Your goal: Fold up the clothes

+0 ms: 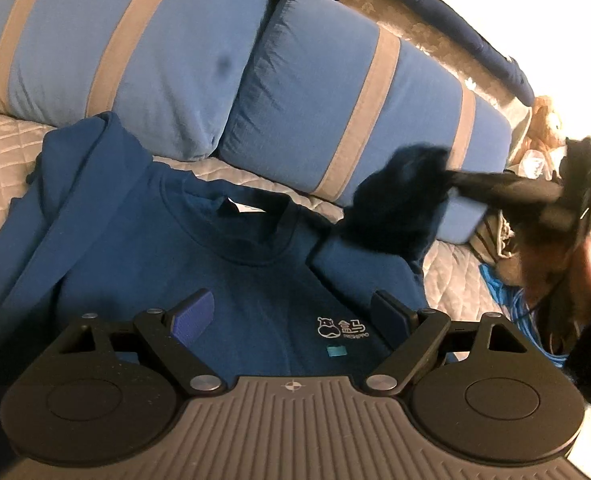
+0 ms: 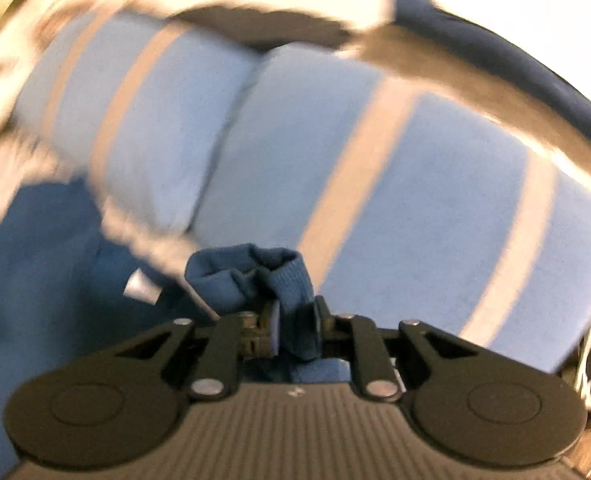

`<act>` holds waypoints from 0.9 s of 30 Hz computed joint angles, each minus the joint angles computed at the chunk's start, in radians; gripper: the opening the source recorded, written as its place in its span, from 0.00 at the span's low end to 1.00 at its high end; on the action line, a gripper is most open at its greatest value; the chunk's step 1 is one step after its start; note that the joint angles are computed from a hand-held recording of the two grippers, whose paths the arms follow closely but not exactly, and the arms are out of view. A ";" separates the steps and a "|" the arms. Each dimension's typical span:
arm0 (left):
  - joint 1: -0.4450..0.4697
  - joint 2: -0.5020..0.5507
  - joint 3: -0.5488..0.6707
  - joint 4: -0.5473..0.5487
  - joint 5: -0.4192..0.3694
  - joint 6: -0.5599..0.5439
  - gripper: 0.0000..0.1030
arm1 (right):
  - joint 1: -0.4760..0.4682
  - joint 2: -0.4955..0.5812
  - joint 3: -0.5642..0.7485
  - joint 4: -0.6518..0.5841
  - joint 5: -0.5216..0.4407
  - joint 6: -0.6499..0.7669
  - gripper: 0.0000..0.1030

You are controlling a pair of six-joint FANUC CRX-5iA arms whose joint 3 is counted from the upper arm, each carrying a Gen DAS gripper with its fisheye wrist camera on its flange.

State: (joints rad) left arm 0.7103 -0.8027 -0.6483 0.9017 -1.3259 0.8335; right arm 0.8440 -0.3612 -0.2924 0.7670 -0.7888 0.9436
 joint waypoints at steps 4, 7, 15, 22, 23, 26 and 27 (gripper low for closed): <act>0.006 0.009 -0.001 0.008 -0.012 0.008 0.84 | -0.059 -0.025 0.063 -0.084 -0.013 -0.010 0.16; 0.015 0.010 -0.003 0.013 -0.020 0.009 0.84 | -0.081 -0.051 0.069 -0.110 -0.034 0.004 0.15; 0.015 0.009 -0.001 0.010 -0.029 0.000 0.84 | -0.123 -0.138 0.035 -0.170 -0.076 -0.042 0.15; 0.016 0.006 -0.004 0.012 -0.033 -0.008 0.84 | -0.160 -0.191 0.044 -0.237 -0.105 -0.031 0.15; 0.016 0.007 -0.003 0.011 -0.033 -0.007 0.84 | -0.159 -0.199 0.041 -0.236 -0.112 -0.026 0.15; 0.016 0.008 -0.001 0.007 -0.034 -0.003 0.84 | -0.159 -0.220 0.032 -0.232 -0.130 -0.025 0.15; 0.015 0.009 -0.001 0.006 -0.035 -0.001 0.84 | -0.160 -0.230 0.028 -0.235 -0.132 -0.030 0.15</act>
